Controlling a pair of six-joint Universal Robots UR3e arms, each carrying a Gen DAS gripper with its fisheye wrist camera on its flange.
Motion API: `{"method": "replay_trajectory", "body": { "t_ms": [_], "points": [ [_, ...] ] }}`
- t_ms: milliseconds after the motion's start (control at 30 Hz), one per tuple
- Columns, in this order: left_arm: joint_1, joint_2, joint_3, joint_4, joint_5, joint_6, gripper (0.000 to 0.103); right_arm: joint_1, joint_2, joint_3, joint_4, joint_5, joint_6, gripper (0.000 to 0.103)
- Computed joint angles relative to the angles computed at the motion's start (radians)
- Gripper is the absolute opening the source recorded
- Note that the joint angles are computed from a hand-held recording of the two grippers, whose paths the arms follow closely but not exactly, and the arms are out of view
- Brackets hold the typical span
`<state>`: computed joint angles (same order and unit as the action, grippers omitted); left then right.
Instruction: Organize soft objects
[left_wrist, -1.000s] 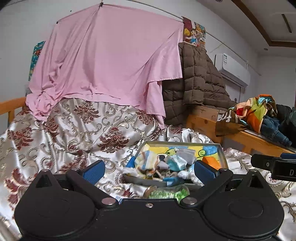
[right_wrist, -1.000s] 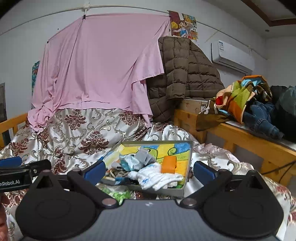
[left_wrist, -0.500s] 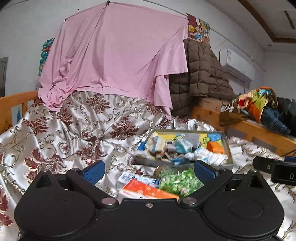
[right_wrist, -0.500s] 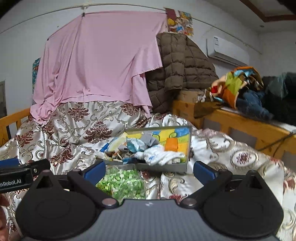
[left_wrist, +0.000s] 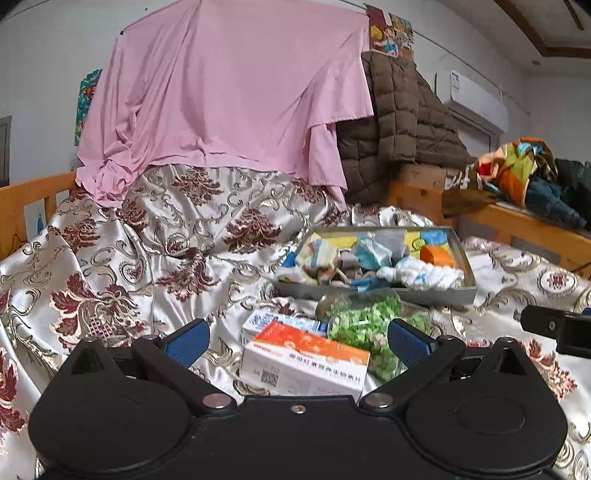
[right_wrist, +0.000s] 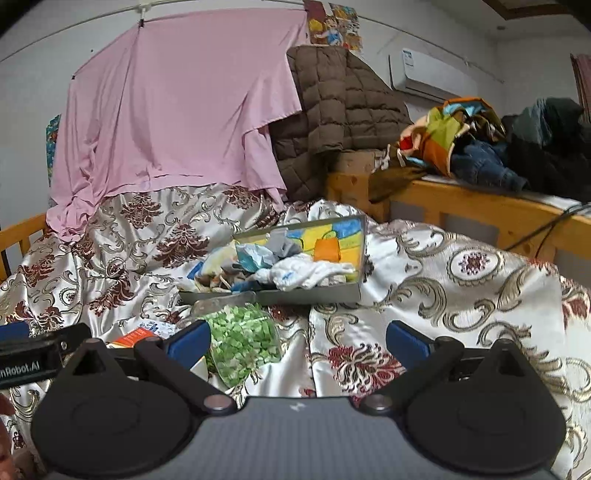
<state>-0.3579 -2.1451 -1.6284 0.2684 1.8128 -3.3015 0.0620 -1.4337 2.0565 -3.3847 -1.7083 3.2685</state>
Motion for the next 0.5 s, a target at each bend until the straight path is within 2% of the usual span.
{"method": "replay_trajectory", "body": {
  "t_ms": [500],
  "points": [
    [-0.003, -0.021, -0.010, 0.005, 0.008, -0.015, 0.102, -0.020, 0.033, 0.065, -0.084, 0.056, 0.030, 0.103]
  ]
}}
